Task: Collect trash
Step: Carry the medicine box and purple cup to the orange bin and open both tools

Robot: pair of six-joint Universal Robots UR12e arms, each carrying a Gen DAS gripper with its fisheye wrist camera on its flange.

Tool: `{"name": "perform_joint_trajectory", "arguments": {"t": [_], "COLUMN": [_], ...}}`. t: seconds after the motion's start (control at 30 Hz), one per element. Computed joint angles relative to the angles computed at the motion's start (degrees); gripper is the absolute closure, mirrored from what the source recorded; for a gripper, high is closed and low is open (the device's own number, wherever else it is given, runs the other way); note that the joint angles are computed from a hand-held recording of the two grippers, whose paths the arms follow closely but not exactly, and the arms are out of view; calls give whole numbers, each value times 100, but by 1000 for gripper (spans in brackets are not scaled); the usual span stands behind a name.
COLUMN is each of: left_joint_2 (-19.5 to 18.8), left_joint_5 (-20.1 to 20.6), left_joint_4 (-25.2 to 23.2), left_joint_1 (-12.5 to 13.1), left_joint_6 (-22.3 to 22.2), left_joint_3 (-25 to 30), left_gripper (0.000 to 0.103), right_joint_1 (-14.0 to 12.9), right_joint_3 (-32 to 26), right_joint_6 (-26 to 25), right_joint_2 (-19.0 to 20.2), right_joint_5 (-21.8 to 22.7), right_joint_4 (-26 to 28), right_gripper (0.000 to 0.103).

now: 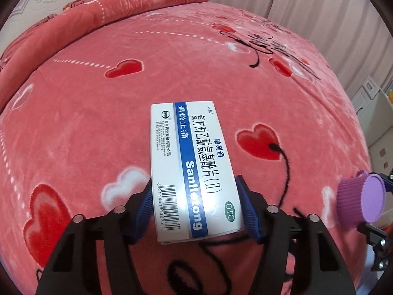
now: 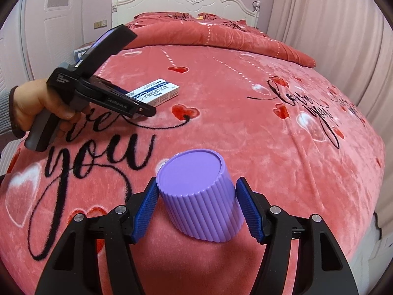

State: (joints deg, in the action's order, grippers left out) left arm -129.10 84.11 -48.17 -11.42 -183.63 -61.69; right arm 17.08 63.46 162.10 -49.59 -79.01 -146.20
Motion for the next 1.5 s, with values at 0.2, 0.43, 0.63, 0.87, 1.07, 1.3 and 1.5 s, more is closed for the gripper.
{"name": "perform_joint_trajectory", "arguments": {"t": [0.2,0.43,0.63,0.87,1.07,1.3,1.5], "left_joint_2": [204,715,1255,1813,2204,2447,2344], "left_joint_5": [13,99,130,201,202,148,94], "left_joint_4": [-47,138,284,363,545,614,637], "left_joint_1": [-28,-185,-333,-520,-678,-910,-1146], "left_joint_6": [107,369,516,607,399,329,607], "left_joint_3": [-226,-837,-1467,-2106,-2591,-2896,-2717], "left_gripper": [41,42,42,42,42,42,42], "right_joint_1": [-26,-83,-120,-115,-119,-186,-381], "right_joint_3": [174,649,1271,1977,2542,3193,3648], "right_joint_6": [173,526,831,945,1079,1194,1492], "right_joint_2": [-143,-527,-1007,-1558,-2017,-2526,-2863], "right_joint_5": [156,592,963,1190,1349,1437,1315], "right_joint_4": [-61,-132,-218,-351,-570,-840,-1227], "right_gripper": [40,41,41,41,41,41,41]}}
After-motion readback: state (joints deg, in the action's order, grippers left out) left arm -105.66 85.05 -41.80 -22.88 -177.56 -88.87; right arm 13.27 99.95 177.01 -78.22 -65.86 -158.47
